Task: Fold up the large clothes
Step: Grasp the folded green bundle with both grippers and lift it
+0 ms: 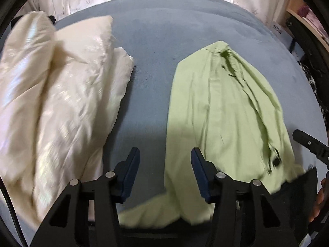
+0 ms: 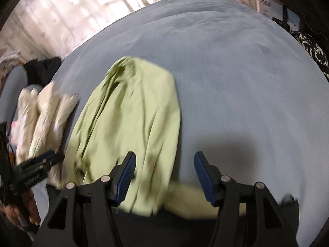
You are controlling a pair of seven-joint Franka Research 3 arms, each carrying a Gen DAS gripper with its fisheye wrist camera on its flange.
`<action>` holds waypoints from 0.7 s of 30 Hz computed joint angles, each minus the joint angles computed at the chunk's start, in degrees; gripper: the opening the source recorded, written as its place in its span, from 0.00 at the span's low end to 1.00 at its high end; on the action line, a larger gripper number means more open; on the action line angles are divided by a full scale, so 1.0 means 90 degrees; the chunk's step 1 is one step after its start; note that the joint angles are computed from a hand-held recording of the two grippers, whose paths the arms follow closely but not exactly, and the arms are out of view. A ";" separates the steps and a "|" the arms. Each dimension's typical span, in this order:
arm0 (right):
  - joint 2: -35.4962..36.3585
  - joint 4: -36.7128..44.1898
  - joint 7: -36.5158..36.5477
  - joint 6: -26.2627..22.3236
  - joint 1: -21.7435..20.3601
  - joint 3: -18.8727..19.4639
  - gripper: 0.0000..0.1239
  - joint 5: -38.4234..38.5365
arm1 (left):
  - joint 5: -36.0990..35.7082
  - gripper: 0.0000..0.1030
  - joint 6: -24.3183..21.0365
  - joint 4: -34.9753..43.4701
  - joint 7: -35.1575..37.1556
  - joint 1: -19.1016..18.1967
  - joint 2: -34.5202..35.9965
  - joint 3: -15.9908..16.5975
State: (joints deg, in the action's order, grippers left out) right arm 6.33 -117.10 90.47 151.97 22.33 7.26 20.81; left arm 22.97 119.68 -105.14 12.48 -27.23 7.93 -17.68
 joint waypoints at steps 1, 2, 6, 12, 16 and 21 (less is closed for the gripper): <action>0.0163 0.0157 0.0051 -0.0005 -0.0005 -0.0010 0.48 0.0018 | -0.0018 0.49 0.0045 0.0030 0.0009 0.0030 0.0075 0.0026; 0.0353 0.0347 0.0044 -0.0038 -0.0032 -0.0002 0.48 0.0139 | -0.0061 0.49 0.0115 0.0055 0.0029 0.0065 0.0153 0.0052; 0.1044 0.1050 -0.0140 -0.0119 -0.0174 0.0086 0.48 0.0731 | -0.0303 0.49 0.0511 0.0103 0.0211 0.0201 0.0472 0.0129; 0.1679 0.1728 -0.0204 -0.0086 -0.0159 0.0155 0.48 0.0779 | -0.0182 0.49 0.0925 0.0026 0.0149 0.0245 0.0638 0.0259; 0.1759 0.1817 -0.0139 0.0014 -0.0001 0.0068 0.27 0.0489 | -0.0088 0.01 0.1147 0.0007 0.0145 0.0259 0.0646 0.0273; 0.1264 0.1260 -0.0518 0.0543 0.0084 0.0111 0.04 0.0147 | 0.1001 0.00 -0.0513 0.0992 -0.0223 -0.0360 0.0965 0.0304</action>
